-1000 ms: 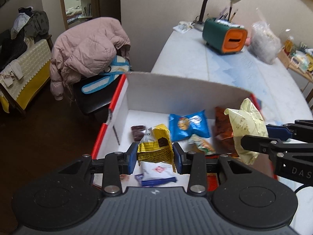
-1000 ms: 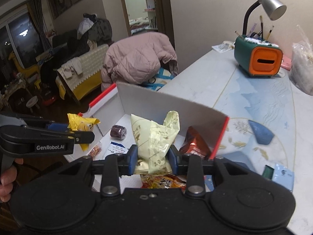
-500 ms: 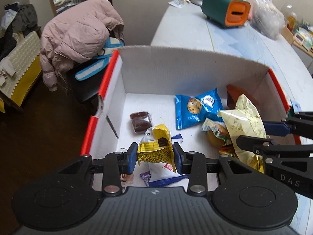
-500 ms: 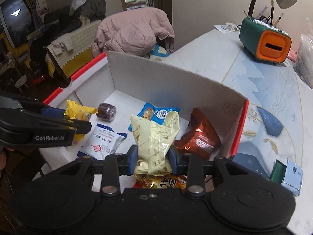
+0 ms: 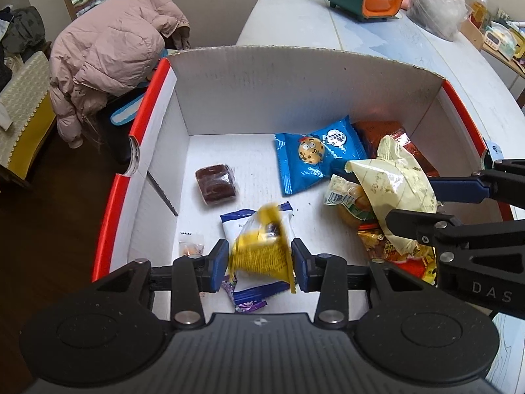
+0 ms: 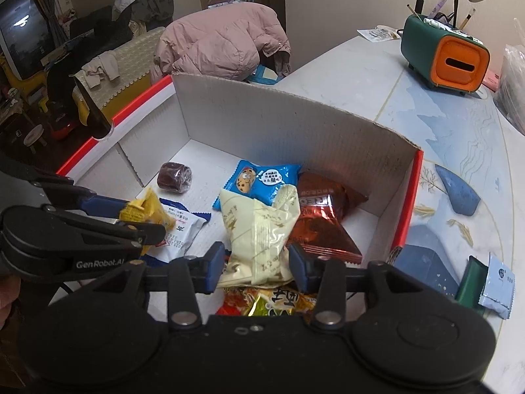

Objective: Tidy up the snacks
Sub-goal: 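Open both tools, dropping the cream bag and yellow snack into the box, then move both open tools from the box back over the green bar and blue packet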

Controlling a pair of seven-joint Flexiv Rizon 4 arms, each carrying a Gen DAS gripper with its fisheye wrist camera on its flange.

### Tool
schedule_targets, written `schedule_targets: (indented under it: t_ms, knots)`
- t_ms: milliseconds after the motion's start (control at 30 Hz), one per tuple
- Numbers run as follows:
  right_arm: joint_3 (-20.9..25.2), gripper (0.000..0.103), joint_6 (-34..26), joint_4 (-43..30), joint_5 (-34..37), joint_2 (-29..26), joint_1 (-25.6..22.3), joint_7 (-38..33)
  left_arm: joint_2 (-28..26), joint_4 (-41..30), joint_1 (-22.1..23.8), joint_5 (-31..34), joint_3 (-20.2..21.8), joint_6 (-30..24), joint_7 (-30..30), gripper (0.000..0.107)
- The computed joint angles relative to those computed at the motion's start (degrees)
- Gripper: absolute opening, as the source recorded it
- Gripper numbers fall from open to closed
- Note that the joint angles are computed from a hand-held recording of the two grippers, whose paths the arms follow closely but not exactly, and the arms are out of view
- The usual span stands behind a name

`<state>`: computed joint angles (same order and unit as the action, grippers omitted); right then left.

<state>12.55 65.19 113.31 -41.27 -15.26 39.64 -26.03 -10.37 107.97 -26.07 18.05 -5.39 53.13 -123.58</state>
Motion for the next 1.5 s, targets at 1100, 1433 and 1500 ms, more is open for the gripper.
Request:
schedule_targets:
  t_ms: [1100, 1433, 1500]
  knots:
    - [1.49, 0.093, 9.06, 10.11, -27.45, 14.67, -9.19, 24.69, 6.95, -0.91, -2.07, 12.28, -3.94, 8.27, -11.62, 0.073]
    - [3.24, 0.101, 11.08, 14.69, -35.47, 21.68, -15.90, 32.14, 5.02, -4.72, -4.65, 15.17, -4.41, 9.30, -15.65, 0.077]
    - [3.52, 0.102, 11.40, 15.76, -35.57, 23.13, -17.09, 32.24, 4.27, -6.00, -5.51, 16.24, -4.38, 8.92, -16.97, 0.079]
